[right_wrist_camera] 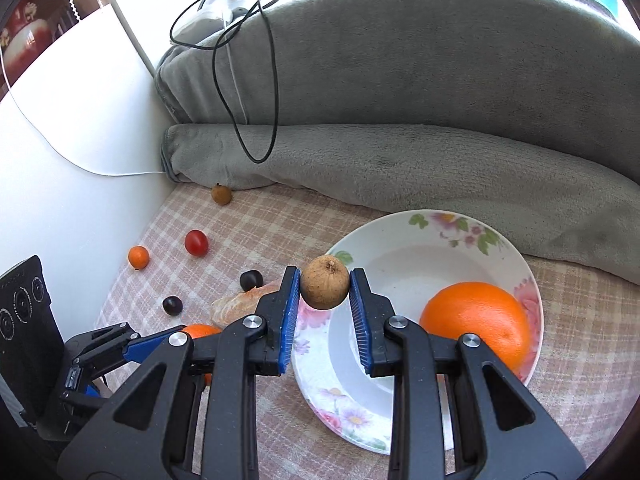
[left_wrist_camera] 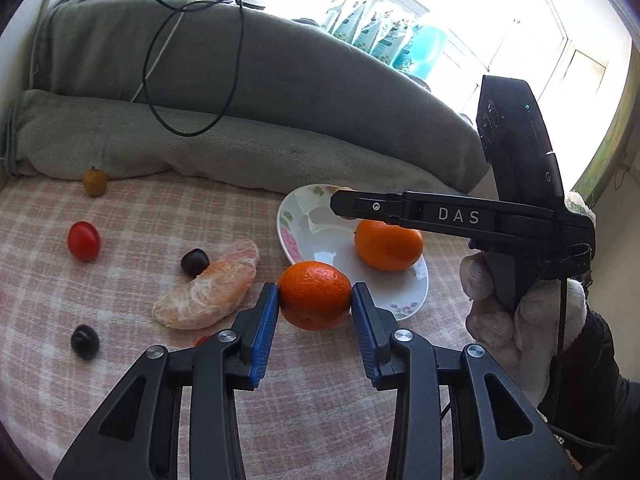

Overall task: Organize fruits
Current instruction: 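Carry the mandarin and kiwi to the plate and release both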

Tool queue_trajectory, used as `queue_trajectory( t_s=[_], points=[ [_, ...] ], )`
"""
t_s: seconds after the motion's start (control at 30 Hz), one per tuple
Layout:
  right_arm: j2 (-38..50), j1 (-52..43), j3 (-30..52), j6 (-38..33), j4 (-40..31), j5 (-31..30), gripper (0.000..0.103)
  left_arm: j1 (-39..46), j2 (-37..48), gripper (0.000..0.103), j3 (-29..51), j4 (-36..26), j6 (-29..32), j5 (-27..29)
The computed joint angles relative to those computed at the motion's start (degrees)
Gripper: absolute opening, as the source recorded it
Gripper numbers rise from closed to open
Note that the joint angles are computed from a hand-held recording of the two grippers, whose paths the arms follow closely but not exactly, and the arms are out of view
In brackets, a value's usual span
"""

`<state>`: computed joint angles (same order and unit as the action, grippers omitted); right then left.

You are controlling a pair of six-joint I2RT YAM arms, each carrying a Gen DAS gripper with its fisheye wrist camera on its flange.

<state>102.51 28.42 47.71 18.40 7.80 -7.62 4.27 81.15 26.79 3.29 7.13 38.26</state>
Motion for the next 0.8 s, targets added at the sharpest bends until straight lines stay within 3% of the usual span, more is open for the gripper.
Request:
queue_trajectory(
  t_s=[0.7,0.77,0.8],
  points=[
    [1.74,-5.55,-1.03,0.44,1.79,-4.33,0.027,-14.21,4.80,0.036,2.26,5.37,-6.10,-6.17],
    [1.67,-5.79,-1.19,0.44,2.06,-4.40,0.030,-15.05,4.79,0.037,2.04,6.09,-6.50,-6.81],
    [1.43,-5.97,-1.44,0.36,2.31,-4.47,0.038,-15.45,4.92,0.038,1.98,6.51,-6.71,-7.02]
  ],
)
